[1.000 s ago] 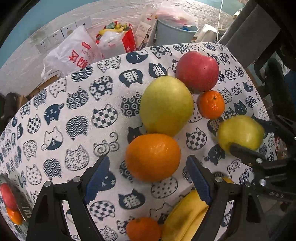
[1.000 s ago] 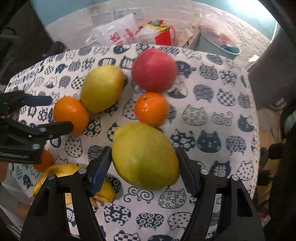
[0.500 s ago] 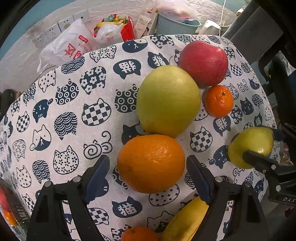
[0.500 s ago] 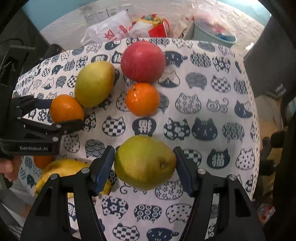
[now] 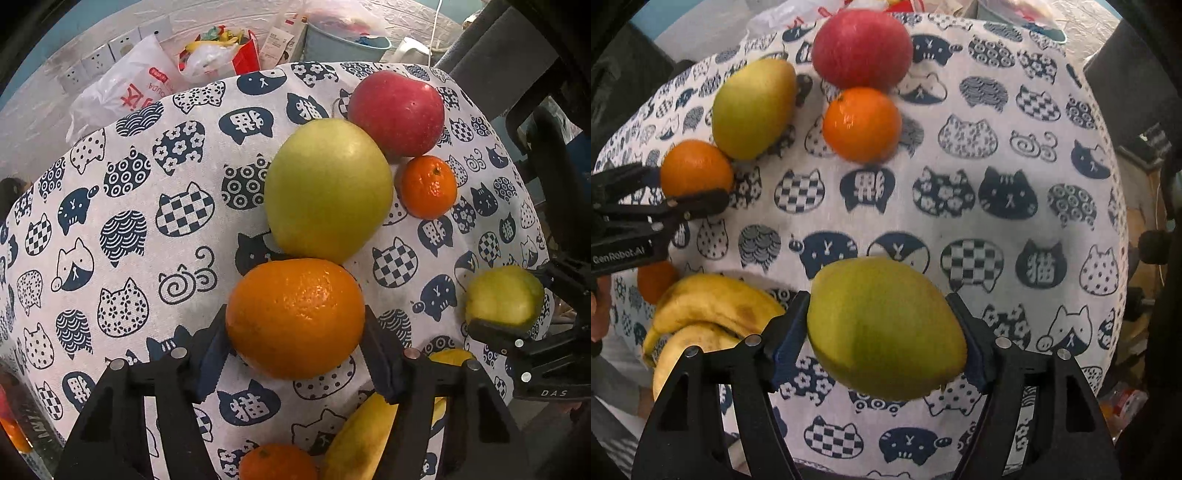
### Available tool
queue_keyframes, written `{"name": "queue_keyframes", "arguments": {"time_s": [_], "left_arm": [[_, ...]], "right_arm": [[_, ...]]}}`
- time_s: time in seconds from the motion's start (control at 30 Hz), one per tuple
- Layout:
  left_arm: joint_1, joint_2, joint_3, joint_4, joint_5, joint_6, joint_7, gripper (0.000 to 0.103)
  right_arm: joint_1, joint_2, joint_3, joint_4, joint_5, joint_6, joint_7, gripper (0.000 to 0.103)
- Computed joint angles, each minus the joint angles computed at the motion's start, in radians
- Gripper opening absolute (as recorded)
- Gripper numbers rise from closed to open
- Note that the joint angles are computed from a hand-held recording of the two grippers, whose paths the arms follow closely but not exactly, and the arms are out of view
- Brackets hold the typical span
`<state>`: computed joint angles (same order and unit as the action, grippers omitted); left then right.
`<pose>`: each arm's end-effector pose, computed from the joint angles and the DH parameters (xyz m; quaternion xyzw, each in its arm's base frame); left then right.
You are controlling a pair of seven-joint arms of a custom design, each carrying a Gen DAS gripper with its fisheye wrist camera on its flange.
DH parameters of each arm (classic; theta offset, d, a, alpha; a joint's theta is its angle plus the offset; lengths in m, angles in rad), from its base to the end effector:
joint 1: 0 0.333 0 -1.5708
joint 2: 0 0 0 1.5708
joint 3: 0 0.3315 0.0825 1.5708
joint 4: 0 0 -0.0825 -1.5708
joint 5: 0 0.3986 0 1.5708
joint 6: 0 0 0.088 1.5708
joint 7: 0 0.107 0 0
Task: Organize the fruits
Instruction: 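Lift the orange with the left gripper while the right gripper lifts the pear toward the bowl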
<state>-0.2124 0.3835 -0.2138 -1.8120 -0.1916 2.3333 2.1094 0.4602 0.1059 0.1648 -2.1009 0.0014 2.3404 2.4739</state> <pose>0.6173 -0.2706 0.3552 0.3629 -0.9223 0.1312 0.0222 0.4778 0.3429 0.3900 -0.5997 0.7973 0.0077 0.0676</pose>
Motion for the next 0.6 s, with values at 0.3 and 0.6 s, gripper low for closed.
{"name": "queue_keyframes", "arguments": {"time_s": [0.3, 0.6], "left_arm": [[0.014, -0.046, 0.003, -0.046, -0.009, 0.006, 0.015, 0.067], [0.040, -0.138, 0.005, -0.119, -0.051, 0.033, 0.054, 0.067]], "right_arm": [[0.022, 0.023, 0.006, 0.022, -0.052, -0.021, 0.024, 0.070], [0.040, -0.032, 0.004, 0.053, -0.216, -0.035, 0.143, 0.070]]}}
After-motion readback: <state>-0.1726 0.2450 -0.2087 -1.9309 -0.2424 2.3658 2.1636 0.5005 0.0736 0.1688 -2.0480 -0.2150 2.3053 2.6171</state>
